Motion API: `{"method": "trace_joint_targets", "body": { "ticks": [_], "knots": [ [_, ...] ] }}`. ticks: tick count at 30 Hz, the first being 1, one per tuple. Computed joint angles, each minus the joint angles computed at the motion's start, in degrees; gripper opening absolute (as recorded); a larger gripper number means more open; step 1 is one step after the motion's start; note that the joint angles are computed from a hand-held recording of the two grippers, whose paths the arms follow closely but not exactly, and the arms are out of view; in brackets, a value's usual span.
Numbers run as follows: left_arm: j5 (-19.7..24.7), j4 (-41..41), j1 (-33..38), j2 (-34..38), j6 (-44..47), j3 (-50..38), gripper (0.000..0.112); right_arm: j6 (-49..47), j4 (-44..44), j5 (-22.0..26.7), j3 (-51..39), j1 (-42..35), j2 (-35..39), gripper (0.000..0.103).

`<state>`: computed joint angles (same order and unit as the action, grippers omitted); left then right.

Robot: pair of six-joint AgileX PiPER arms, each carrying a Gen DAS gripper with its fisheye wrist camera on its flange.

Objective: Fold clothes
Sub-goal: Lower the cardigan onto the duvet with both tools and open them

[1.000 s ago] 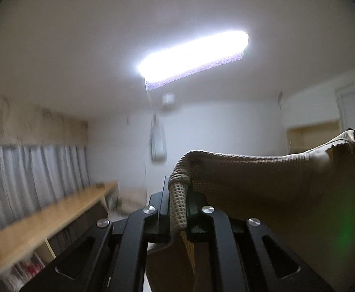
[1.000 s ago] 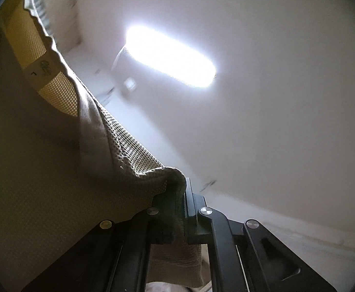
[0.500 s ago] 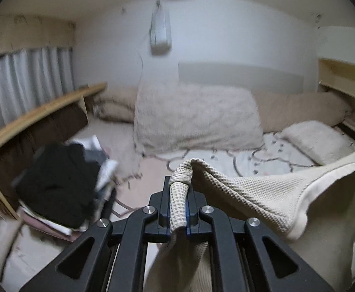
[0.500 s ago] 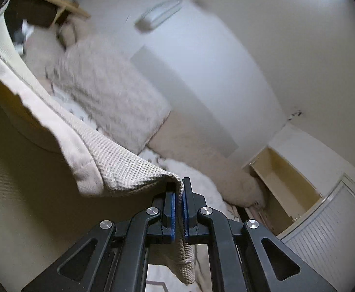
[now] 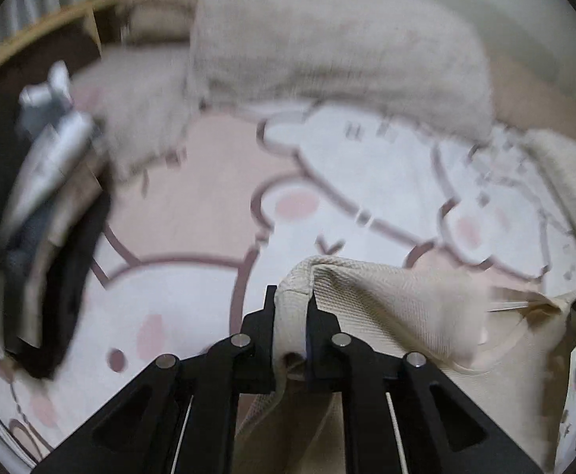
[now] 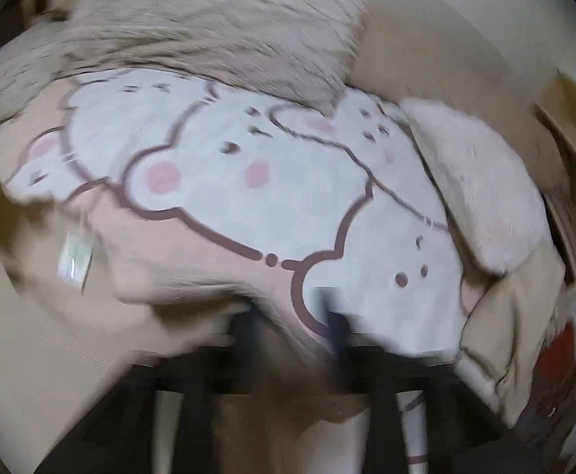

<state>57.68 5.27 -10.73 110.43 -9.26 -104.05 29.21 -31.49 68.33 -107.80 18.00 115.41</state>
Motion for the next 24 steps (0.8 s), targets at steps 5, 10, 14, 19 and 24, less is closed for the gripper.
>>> {"method": "trace_joint_targets", "body": {
  "ticks": [5,10,14,19,24],
  "knots": [
    [-3.2,8.2,-2.0,1.9,-3.7,1.2,0.033,12.8,-9.3,-4.3,12.4,2.1,-7.5,0.083],
    [-9.7,9.9,-0.2,-3.1,1.3,8.5,0.044,7.2,-0.4,-11.4,22.7,-3.4,-17.3,0.082],
    [-13.2,-1.9,6.2,-15.4,16.5,23.0,0.044,-1.1,16.3,-18.5,32.1,-11.9,-24.8,0.068],
    [-9.1,-14.5,18.3,-32.8,35.8,40.4,0.044,-15.2,41.2,-25.4,40.4,-24.4,-26.9,0.06],
    [5.2,-28.0,43.8,-46.1,54.3,51.3,0.044,-15.9,44.0,-29.7,40.3,-23.0,-22.0,0.06]
  ]
}}
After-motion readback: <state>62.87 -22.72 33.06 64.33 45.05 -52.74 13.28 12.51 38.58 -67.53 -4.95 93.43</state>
